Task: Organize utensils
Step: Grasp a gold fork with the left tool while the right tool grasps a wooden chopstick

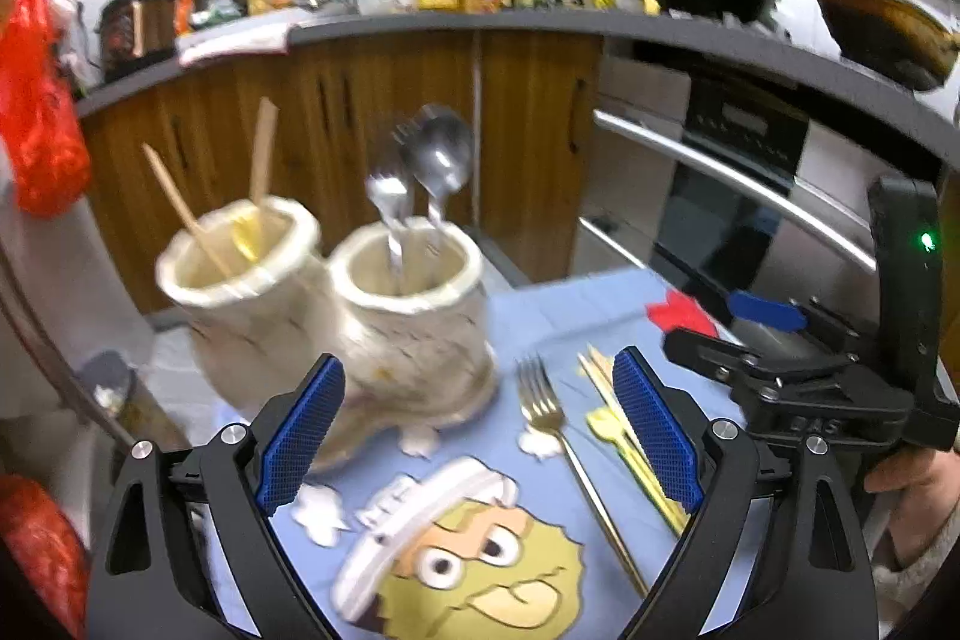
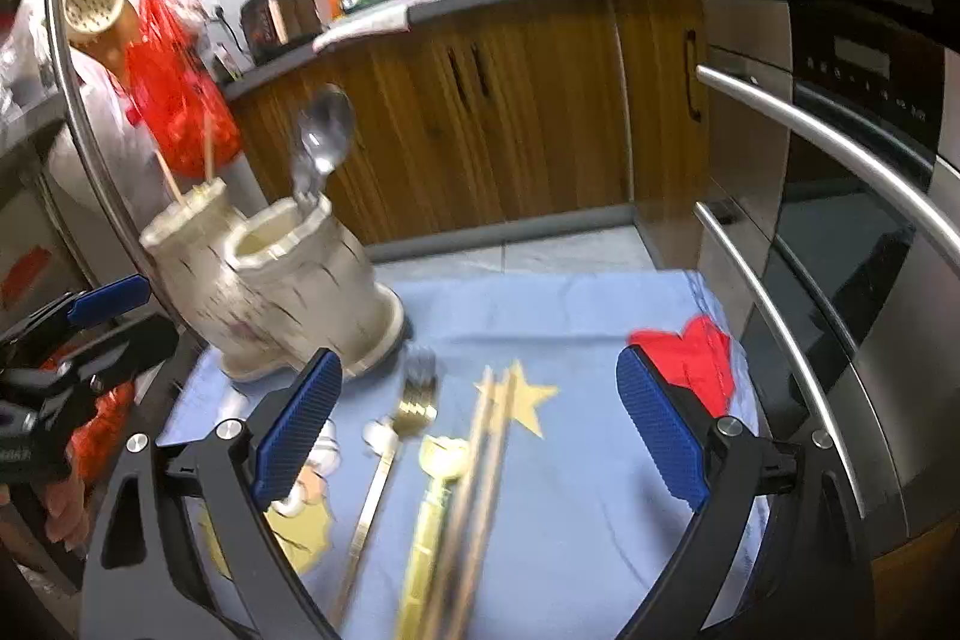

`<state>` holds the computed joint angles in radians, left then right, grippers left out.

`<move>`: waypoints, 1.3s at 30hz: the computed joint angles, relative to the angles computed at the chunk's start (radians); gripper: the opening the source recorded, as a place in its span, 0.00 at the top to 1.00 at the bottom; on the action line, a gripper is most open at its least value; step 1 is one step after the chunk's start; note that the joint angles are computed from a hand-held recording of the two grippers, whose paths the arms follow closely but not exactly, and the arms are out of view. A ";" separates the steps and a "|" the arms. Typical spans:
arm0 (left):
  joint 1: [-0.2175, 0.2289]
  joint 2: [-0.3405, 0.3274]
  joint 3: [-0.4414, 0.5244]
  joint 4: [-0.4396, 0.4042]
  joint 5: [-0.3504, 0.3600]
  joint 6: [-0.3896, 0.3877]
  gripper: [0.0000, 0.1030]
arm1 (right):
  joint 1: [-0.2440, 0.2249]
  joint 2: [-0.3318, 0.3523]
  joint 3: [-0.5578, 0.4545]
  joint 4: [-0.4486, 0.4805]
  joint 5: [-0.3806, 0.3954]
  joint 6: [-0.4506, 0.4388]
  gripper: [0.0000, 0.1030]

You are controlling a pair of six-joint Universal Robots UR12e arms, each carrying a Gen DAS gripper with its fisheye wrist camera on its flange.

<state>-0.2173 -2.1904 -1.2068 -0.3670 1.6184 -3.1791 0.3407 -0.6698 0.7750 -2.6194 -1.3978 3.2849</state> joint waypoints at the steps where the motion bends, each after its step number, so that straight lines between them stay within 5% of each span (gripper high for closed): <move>1: -0.003 -0.006 0.002 -0.022 -0.004 0.008 0.12 | 0.000 0.001 0.002 0.014 -0.009 -0.012 0.15; 7: -0.008 -0.029 0.024 -0.144 -0.043 0.040 0.13 | -0.008 0.019 -0.021 0.132 0.019 -0.065 0.55; 13: 0.001 -0.045 0.048 -0.243 -0.119 0.028 0.22 | -0.020 0.037 -0.058 0.243 0.104 -0.077 0.77; 15: 0.001 -0.051 0.056 -0.267 -0.125 0.024 0.35 | -0.020 0.043 -0.072 0.269 0.122 -0.086 0.78; 23: 0.008 -0.078 0.095 -0.333 -0.194 -0.011 0.59 | -0.009 0.063 -0.118 0.334 0.108 -0.126 0.82; 33: 0.003 -0.106 0.135 -0.365 -0.207 -0.017 0.81 | -0.001 0.079 -0.155 0.389 0.074 -0.147 0.83; 39: 0.003 -0.121 0.161 -0.376 -0.197 -0.030 0.81 | 0.000 0.107 -0.208 0.422 0.057 -0.146 0.83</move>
<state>-0.2140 -2.3111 -1.0459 -0.7425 1.4216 -3.2088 0.3407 -0.5624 0.5670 -2.1975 -1.3412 3.1389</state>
